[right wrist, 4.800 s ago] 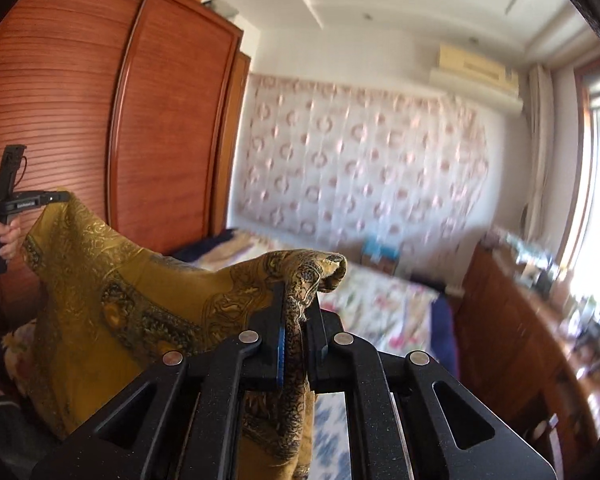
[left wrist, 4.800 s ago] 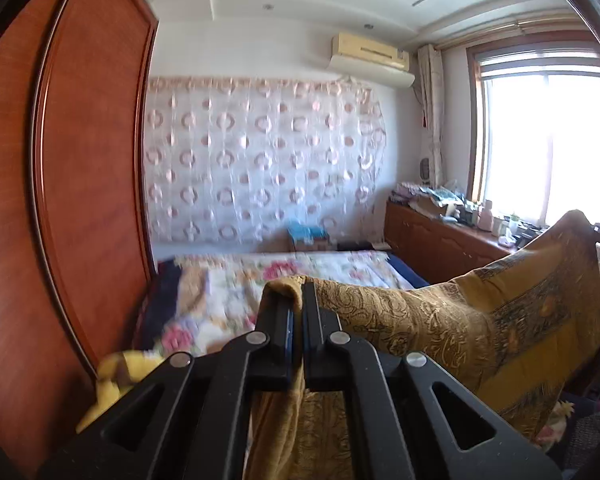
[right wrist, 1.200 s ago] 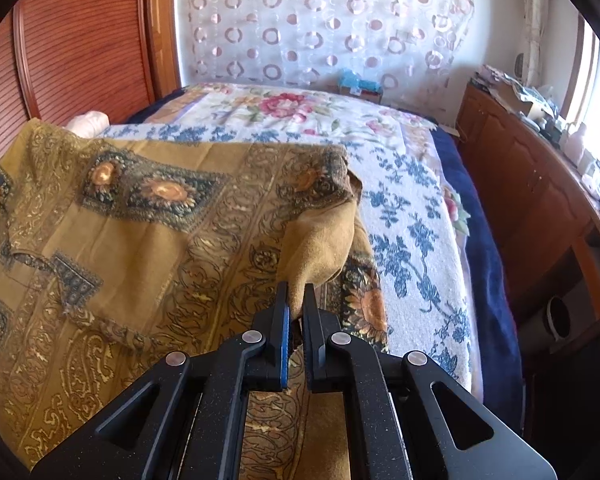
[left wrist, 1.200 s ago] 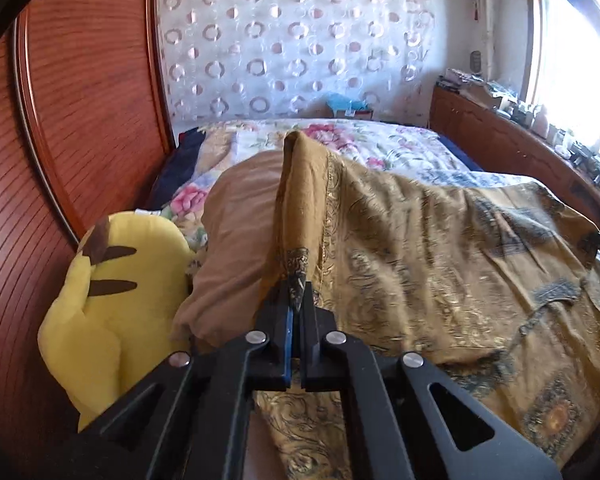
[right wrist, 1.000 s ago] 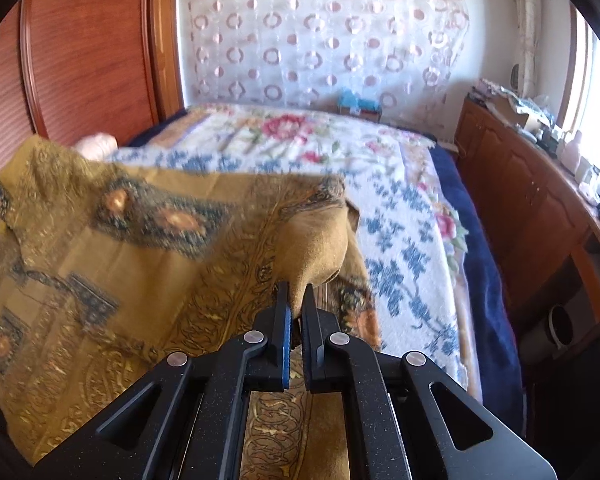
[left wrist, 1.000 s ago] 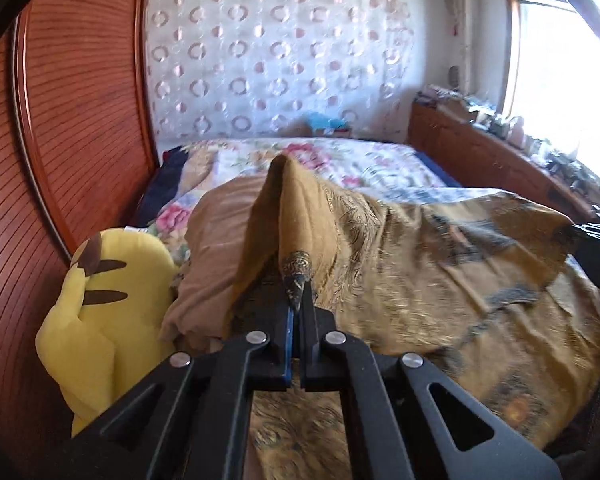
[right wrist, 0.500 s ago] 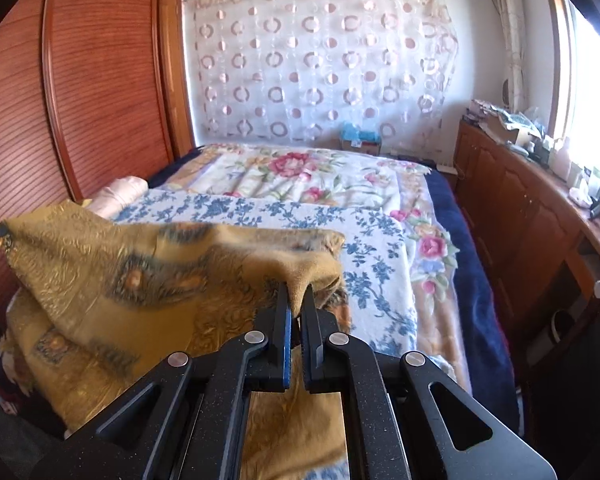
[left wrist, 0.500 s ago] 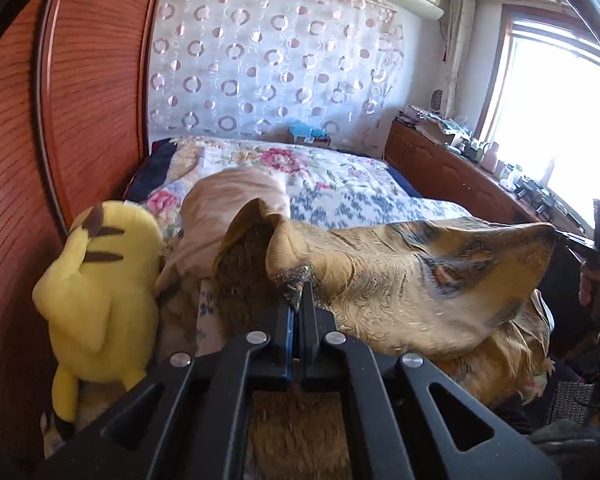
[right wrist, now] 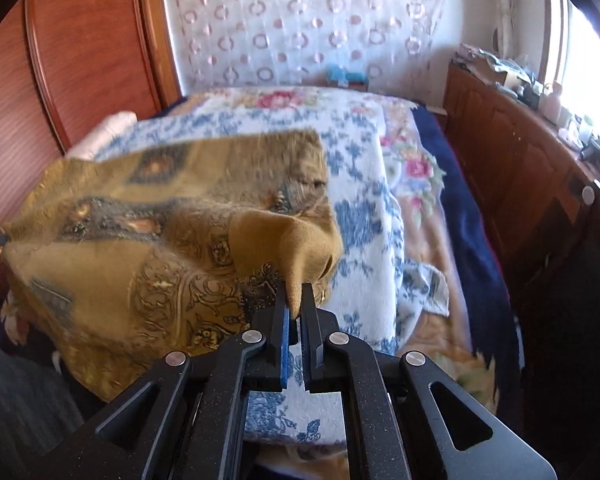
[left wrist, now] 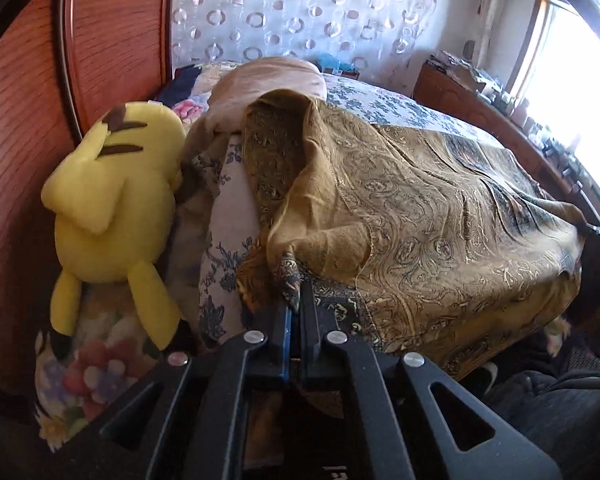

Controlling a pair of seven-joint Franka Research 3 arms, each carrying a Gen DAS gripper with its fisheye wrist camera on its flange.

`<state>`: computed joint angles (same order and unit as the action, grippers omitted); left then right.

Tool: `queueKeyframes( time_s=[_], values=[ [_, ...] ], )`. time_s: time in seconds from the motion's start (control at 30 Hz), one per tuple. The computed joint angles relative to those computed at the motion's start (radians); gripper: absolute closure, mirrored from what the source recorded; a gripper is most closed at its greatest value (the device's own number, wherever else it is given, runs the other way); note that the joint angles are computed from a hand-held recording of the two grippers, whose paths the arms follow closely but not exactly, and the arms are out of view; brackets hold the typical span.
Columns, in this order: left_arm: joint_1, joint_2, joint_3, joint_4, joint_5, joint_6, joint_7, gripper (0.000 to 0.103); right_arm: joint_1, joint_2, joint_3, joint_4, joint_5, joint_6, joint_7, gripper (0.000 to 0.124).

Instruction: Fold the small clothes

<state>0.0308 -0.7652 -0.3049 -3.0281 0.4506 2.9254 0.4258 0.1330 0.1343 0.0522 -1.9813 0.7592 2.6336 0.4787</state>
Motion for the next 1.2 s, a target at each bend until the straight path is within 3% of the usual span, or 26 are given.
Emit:
queueKeyframes(
  time_s=[0.07,0.1,0.13,0.23,0.3,0.47,0.6,0.73,0.9,1.13,1.2],
  values=[
    [0.002,-0.021,-0.009,0.006,0.007,-0.019,-0.001,0.089,0.002,0.008,0.002,0.007,-0.001,0.008,-0.002,0.120],
    [0.013,-0.042,-0.017,0.009,0.016,-0.034,-0.001,0.074,0.006,0.009,0.003,0.009,-0.009,0.028,0.004,0.113],
    [0.024,-0.059,-0.025,0.011,0.026,-0.039,-0.006,0.063,0.006,0.006,0.004,0.007,-0.010,0.040,0.003,0.101],
    [0.058,-0.066,-0.018,0.032,0.056,-0.034,0.010,0.049,0.000,0.012,0.013,0.034,0.032,0.053,-0.033,0.073],
    [0.117,-0.036,-0.026,0.056,0.090,0.011,0.019,0.047,0.006,0.028,0.018,0.064,0.035,0.079,-0.034,0.063],
    [0.271,0.170,-0.047,0.196,0.155,0.120,0.061,0.047,0.018,0.148,0.033,0.238,-0.022,0.039,0.014,0.062],
    [0.380,0.320,-0.107,0.322,0.225,0.120,0.046,0.047,0.054,0.293,0.030,0.420,-0.163,0.011,0.139,0.062],
    [0.435,0.426,-0.151,0.423,0.349,0.034,-0.013,0.047,0.086,0.454,0.014,0.630,-0.308,-0.074,0.302,0.062],
    [0.400,0.519,-0.091,0.472,0.391,-0.021,-0.038,0.047,0.114,0.622,-0.002,0.864,-0.438,-0.182,0.441,0.062],
    [0.326,0.580,0.022,0.486,0.406,-0.031,-0.041,0.046,0.120,0.755,-0.003,1.057,-0.523,-0.277,0.527,0.062],
    [0.297,0.603,0.068,0.484,0.376,0.001,-0.015,0.046,0.113,0.786,0.003,1.110,-0.527,-0.315,0.541,0.061]
  ],
)
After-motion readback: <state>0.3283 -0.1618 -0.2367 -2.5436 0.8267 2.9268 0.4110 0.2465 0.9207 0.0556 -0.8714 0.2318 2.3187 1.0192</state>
